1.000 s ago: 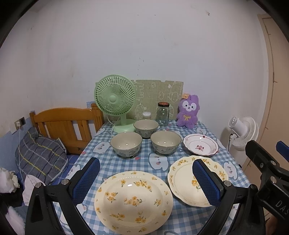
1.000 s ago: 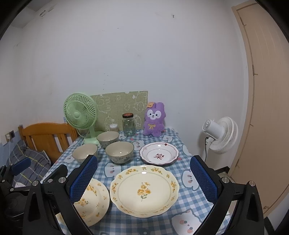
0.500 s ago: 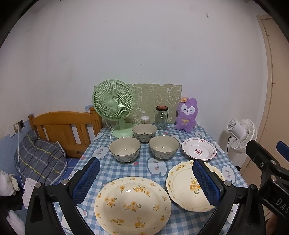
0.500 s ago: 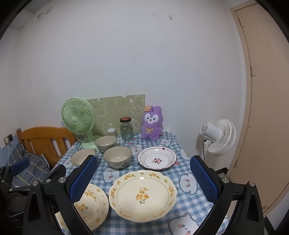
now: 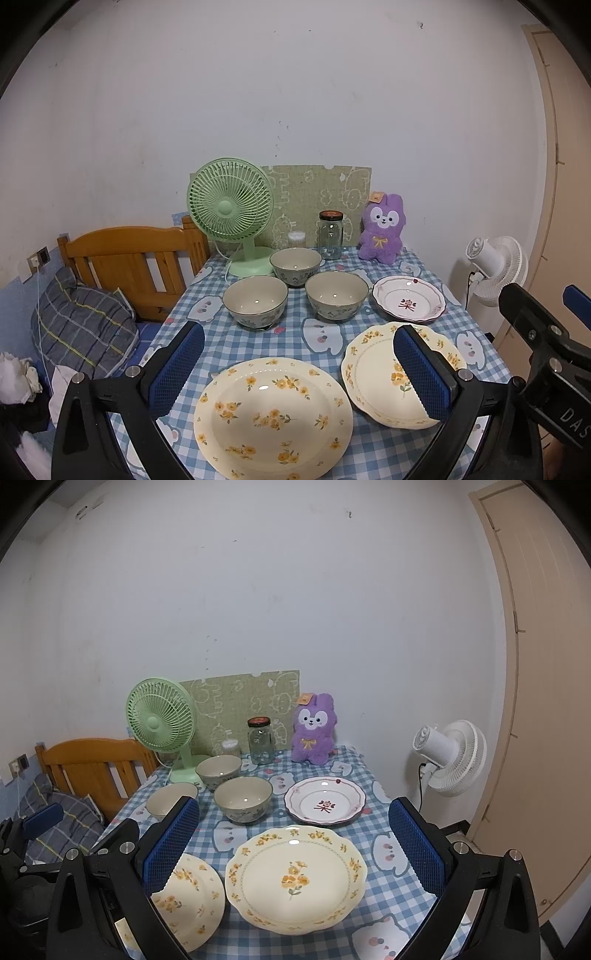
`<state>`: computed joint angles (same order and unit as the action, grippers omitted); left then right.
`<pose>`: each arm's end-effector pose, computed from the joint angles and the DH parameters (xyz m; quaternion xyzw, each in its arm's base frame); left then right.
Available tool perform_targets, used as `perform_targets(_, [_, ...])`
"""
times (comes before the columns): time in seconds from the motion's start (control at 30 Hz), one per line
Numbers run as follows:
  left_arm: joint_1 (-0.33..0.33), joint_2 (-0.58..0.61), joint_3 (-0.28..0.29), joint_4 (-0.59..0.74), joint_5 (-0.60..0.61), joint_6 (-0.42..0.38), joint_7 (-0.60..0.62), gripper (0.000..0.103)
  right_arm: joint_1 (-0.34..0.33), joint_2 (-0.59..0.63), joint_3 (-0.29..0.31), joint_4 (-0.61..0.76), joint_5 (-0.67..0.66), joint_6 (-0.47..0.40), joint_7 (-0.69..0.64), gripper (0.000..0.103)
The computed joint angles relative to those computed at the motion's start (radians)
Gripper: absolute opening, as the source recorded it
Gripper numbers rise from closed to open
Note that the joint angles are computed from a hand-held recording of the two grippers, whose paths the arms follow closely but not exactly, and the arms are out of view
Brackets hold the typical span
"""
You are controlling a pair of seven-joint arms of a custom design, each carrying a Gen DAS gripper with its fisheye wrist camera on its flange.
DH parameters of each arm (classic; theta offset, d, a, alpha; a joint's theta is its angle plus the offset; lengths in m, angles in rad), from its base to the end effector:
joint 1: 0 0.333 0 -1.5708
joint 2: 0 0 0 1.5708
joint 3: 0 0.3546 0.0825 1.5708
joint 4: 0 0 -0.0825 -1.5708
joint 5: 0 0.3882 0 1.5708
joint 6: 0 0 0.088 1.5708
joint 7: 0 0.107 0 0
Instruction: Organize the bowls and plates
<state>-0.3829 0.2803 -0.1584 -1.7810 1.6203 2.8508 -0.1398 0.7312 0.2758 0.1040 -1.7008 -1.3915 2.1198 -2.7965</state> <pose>0.5520 -0.3820 0.4828 -0.5244 0.6701 -0.4102 0.3282 0.4964 0.4703 0.5148 -0.4709 0.6802 -0.4317 0.3595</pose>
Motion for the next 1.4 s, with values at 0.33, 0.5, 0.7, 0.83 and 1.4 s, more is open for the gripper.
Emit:
perform_targets(0.33, [-0.002, 0.012, 0.003, 0.002, -0.017, -0.004, 0.019, 0.103, -0.005, 0.010, -0.006, 0.005, 0.005, 0.021, -0.004, 0.103])
perform_targets(0.5, [-0.001, 0.021, 0.007, 0.008, -0.026, 0.013, 0.031, 0.103, -0.003, 0.016, -0.008, 0.009, 0.007, 0.021, -0.012, 0.103])
perform_targets(0.7, [-0.008, 0.022, 0.013, 0.013, 0.002, 0.002, 0.009, 0.103, -0.001, 0.023, -0.013, 0.016, 0.005, 0.022, -0.006, 0.103])
perform_targets(0.83, [-0.007, 0.021, 0.010, 0.011, 0.009, 0.000, 0.002, 0.103, -0.002, 0.022, -0.013, 0.014, 0.008, 0.025, -0.009, 0.103])
perform_targets(1.4, [-0.007, 0.018, 0.000, 0.012, 0.042, -0.005, -0.022, 0.103, 0.002, 0.017, -0.013, 0.006, 0.004, 0.015, 0.001, 0.103])
